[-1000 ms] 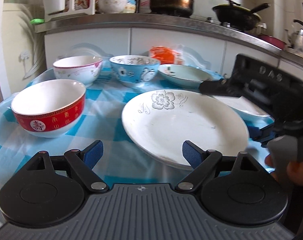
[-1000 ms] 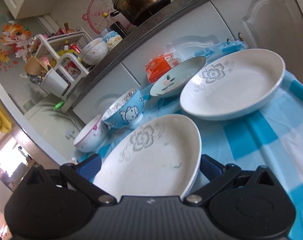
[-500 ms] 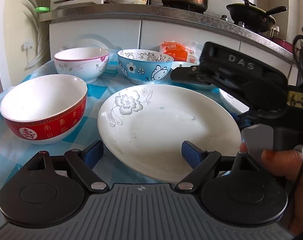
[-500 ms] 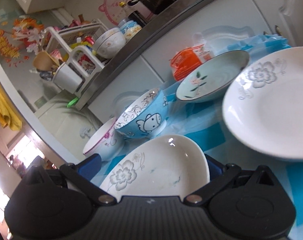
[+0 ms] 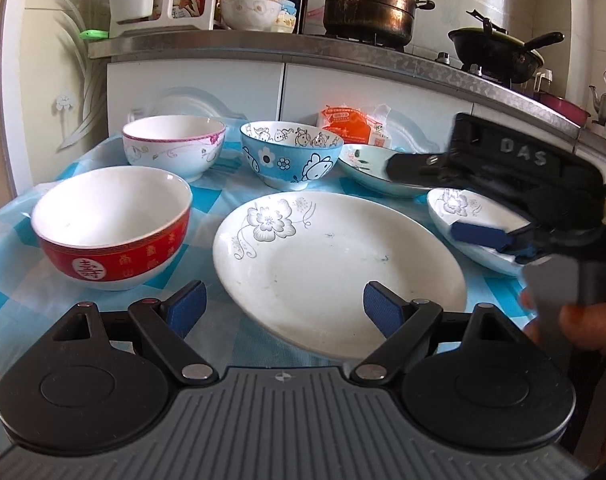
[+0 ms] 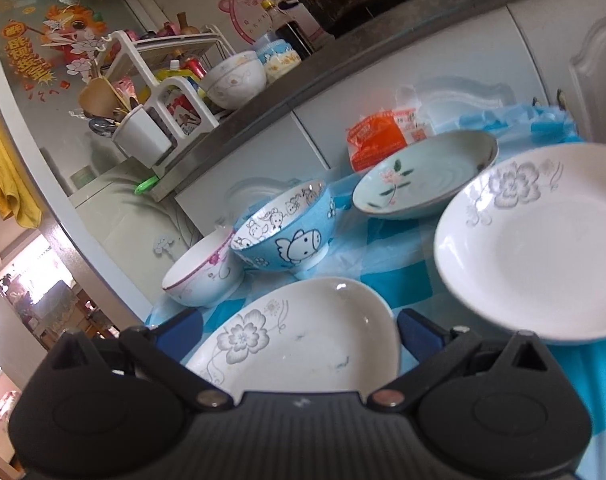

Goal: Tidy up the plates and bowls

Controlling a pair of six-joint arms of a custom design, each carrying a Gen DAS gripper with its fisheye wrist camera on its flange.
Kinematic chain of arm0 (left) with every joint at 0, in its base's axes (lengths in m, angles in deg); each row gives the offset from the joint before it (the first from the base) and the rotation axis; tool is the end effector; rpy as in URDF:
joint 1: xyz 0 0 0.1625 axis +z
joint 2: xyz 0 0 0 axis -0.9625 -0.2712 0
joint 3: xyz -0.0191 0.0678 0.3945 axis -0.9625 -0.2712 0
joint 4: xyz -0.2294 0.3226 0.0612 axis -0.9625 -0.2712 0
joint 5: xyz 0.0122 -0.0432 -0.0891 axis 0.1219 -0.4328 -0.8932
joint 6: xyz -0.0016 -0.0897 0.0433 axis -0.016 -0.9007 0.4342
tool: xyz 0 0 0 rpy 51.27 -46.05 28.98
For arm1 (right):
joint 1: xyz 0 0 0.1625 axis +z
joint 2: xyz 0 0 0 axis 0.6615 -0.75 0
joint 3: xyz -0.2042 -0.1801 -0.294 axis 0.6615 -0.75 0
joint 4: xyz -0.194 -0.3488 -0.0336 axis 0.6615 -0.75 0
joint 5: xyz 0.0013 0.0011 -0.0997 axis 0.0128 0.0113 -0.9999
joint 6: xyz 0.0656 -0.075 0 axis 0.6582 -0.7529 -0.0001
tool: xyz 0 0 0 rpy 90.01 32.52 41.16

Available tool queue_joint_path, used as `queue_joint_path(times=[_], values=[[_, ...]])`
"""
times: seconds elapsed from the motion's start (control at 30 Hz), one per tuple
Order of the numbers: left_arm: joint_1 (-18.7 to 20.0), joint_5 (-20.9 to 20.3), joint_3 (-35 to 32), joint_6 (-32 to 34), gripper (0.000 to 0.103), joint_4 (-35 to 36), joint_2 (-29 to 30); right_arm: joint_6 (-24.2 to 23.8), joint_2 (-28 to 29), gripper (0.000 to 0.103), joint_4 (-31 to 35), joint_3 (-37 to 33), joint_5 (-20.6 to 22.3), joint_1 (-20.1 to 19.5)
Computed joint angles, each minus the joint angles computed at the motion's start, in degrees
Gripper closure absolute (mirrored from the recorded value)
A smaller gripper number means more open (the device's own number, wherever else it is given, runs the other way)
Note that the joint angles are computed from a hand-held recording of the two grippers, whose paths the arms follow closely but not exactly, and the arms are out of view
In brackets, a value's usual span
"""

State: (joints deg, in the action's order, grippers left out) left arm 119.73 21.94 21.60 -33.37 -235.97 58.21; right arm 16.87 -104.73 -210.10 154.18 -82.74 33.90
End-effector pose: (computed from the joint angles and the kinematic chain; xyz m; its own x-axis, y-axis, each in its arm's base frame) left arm -0.3014 -0.5819 -0.0437 -0.7036 0.3979 -0.5888 0.7068 0.4771 -0.5223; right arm -0.0008 -0.5802 0.2521 -0.9739 0.0310 0.2248 -0.1989 0.3599 -0.9115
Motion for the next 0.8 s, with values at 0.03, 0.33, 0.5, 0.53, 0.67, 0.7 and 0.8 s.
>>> queue_joint_path(times=[0.03, 0.33, 0.5, 0.53, 0.67, 0.7, 0.8], values=[[-0.08, 0.0, 0.32, 0.29, 0.0, -0.32, -0.28, -0.78, -0.16, 0.001, -1.63, 0.48, -1.04, 0.48], [-1.3, -0.92, 5.58, -1.1, 0.0, -1.17, -4.6, -2.19, -0.78, 0.001, -12.81, 4.51, -10.06, 2.97], [-1.83, -2.26, 8.95, -1.61, 0.0, -1.63, -7.75, -3.94, -1.04, 0.001, -15.75, 6.72, -13.13, 4.48], [-1.99, -2.36, 9.54, -1.66, 0.0, -1.81, -8.25, -4.05, -1.39, 0.001, -15.5, 7.28, -13.7, 4.86], [-2.48, -2.41, 11.69, -2.08, 0.0, -2.29, -10.46, -4.44, -1.97, 0.001, -15.36, 8.8, -16.4, 6.74], [-2.54, -2.39, 12.2, -2.22, 0.0, -2.38, -11.01, -4.81, -1.84, 0.001, -15.9, 9.1, -17.52, 7.37], [-2.7, -2.11, 13.81, -2.41, 0.0, -2.66, -12.87, -6.55, -0.9, 0.001, -18.44, 9.77, -21.12, 9.27]])
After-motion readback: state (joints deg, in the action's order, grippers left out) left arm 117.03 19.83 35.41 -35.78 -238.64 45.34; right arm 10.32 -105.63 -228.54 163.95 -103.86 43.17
